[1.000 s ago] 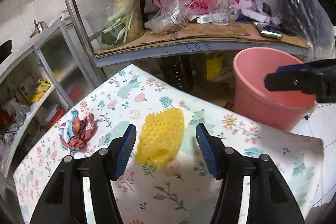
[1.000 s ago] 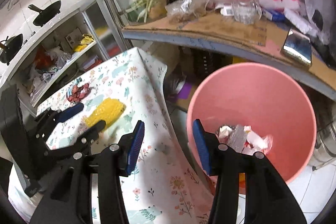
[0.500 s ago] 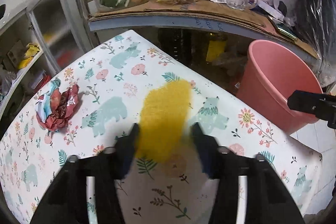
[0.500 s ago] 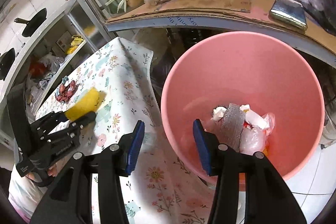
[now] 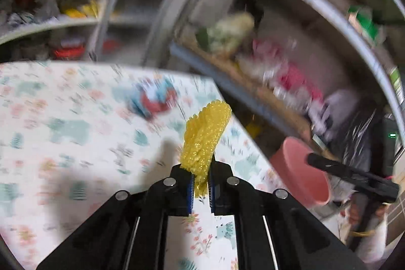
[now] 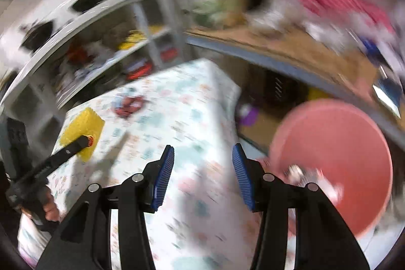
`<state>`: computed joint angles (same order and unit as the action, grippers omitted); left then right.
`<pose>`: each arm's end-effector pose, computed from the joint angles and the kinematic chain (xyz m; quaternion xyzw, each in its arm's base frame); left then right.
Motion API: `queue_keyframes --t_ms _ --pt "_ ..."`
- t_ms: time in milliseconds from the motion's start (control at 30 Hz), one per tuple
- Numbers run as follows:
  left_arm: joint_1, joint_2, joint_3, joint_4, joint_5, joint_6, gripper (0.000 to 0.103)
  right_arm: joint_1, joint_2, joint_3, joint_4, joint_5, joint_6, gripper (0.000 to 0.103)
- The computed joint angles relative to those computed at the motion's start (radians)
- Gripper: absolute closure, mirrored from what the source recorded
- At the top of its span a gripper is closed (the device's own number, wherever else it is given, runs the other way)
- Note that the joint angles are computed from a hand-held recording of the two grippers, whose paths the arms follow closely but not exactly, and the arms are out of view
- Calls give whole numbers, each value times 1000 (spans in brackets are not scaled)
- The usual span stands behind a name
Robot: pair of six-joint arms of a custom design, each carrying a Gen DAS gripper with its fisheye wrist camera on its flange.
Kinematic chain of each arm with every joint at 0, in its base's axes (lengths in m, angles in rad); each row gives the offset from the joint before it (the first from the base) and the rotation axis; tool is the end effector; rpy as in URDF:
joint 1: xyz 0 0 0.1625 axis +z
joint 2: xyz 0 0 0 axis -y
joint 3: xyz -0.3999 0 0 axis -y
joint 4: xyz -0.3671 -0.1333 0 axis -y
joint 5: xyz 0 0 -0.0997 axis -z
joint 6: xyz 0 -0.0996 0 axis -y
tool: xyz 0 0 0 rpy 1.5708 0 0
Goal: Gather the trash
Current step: 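Lift the yellow foam net with the left tool while the right tool grasps the blue-and-red cloth, then carry the yellow net and cloth over the pink bucket and open both tools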
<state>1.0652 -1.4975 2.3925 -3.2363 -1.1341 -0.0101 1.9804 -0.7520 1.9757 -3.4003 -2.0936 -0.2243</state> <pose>-0.0370 -0.4291 0.2796 0.1429 0.8970 -0.4059 0.1006 0.2949 -0.4694 0.0763 0.2141 -0.9001 0.3097 0.2190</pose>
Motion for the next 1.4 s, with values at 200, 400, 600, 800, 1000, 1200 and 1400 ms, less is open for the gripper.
queue_keyframes --t_ms 200,400,600,800,1000,1200,1400 --pt "-52 -194 98 2 122 16 95 53 213 -293 82 64 -221 52" --pt "-55 -337 164 -6 184 -31 95 58 446 -692 498 59 -240 39" --pt "-7 -408 171 16 229 -57 94 77 618 -867 458 -141 -286 35" --pt "86 -373 141 59 205 -105 94 77 634 -862 378 -128 -319 35" --pt "40 -364 152 49 222 -68 94 67 599 -830 395 -92 -266 43" --pt "-69 -371 163 102 308 -62 94 77 500 -699 350 -7 -262 46" --pt "-180 -368 180 119 307 -44 94 106 368 -513 190 8 -329 46"
